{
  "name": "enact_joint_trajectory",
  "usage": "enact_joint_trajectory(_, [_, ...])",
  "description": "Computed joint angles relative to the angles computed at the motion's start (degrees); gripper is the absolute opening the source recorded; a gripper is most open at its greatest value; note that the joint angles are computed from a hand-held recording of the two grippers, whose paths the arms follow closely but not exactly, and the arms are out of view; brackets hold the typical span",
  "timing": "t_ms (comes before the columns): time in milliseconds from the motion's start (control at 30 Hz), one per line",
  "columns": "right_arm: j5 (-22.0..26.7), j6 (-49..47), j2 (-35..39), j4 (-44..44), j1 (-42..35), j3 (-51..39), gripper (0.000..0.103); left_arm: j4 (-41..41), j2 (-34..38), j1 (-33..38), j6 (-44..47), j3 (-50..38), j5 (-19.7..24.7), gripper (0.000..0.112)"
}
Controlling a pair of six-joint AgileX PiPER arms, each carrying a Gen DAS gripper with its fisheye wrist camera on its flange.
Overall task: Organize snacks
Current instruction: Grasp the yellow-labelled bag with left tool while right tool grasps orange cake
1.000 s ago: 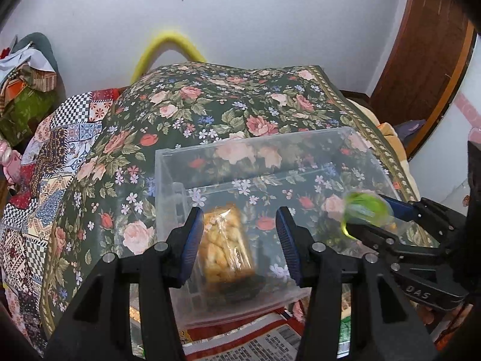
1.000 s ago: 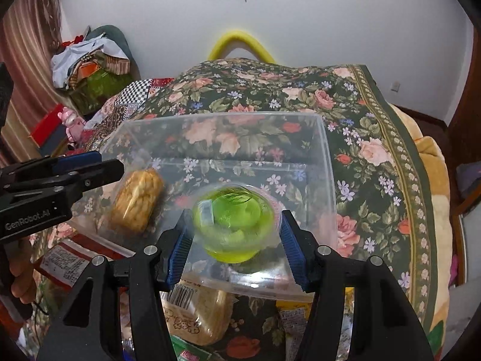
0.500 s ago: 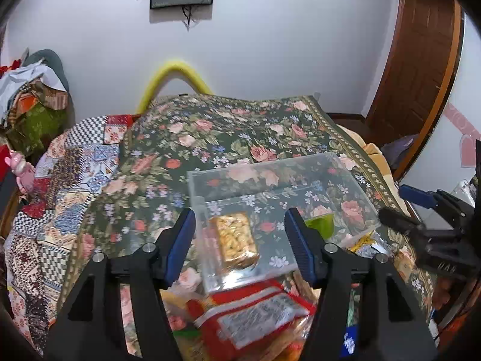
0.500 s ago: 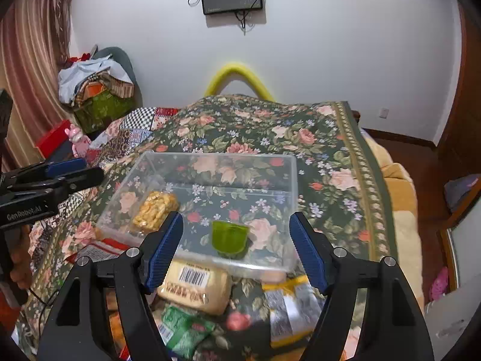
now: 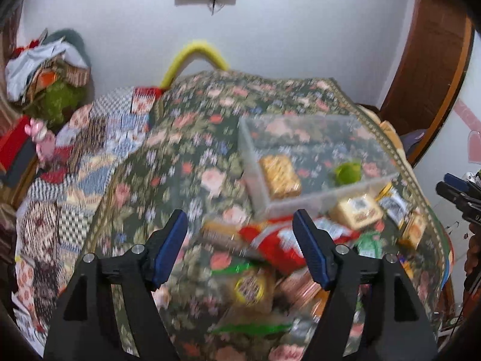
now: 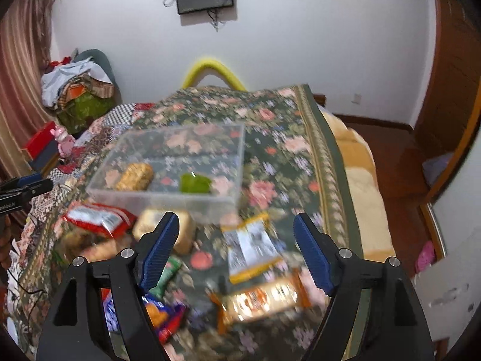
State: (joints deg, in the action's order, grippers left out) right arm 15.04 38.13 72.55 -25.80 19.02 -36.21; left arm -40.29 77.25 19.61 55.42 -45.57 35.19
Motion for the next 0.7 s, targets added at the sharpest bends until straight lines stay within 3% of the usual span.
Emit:
enact_joint_trajectory(267, [-1.8,-1.1,1.5,4.3,-2.4,6.7,0.078,-1.7,1.0,2.8,5.9,6.3,-2.4,0.072])
enact_joint_trajectory(500, [-5.7,-17.1,7.5,22.5,-5.4,7.5,0.078,-3.5,2.9,2.9,10.0,11.0,-4.3,0.073])
enact_joint_trajectory(700, [-8.6,-19.0,12.0,26.4,-5.2,5.6,0.078,-6.3,6.2,3.4,12.5,11.3,-4.2,0.083])
